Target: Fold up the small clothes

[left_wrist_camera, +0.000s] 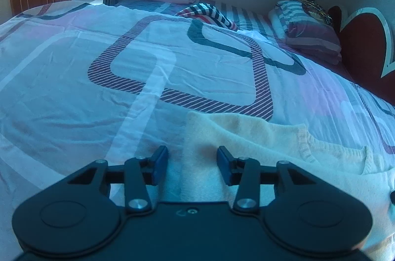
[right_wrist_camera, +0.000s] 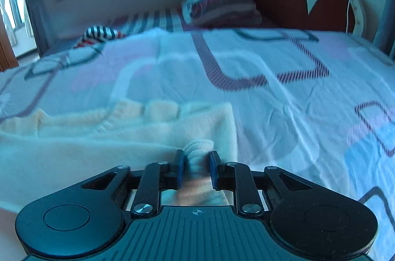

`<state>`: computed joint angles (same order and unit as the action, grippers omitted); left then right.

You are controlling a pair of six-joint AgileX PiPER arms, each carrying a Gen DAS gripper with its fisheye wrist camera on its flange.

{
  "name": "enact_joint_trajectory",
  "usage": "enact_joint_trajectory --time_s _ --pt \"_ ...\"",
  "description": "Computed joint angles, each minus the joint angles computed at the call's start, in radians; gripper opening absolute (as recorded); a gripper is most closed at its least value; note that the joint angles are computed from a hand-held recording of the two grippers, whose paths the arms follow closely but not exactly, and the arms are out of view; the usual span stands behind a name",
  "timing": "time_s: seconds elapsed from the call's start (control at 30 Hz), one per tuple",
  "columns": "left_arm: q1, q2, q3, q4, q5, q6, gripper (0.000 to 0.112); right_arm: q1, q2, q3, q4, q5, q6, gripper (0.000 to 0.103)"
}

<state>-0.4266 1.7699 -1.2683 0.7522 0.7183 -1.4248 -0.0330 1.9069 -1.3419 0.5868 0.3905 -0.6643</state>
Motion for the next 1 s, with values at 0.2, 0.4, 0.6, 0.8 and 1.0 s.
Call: enact_joint_trajectory --time_s 0.2,0.4,0.6,0.8,1.0 --pt "-0.021 -0.042 0.009 -0.021 0.035 -0.010 0.040 -0.031 -0.060 0.046 0.116 -0.001 -0.081 0.021" --pt "-0.105 -0.081 -0.011 -0.001 0.091 -0.019 0.043 -0.035 -0.131 0.080 0.236 0.045 -0.187 0.022" --pt "-0.195 -0.071 -0.049 -0.022 0.113 0.007 0.045 -0.008 -0.176 0.118 0.277 0.111 -0.233 0.022" --pt "-0.249 -0.029 -0.043 -0.056 0.107 0.016 0.045 0.035 -0.201 0.204 0.244 0.118 -0.259 0.022" --pt "-0.271 -0.034 0.003 -0.017 0.118 -0.009 0.045 0.011 -0.200 0.265 0.217 0.060 -0.305 0.022"
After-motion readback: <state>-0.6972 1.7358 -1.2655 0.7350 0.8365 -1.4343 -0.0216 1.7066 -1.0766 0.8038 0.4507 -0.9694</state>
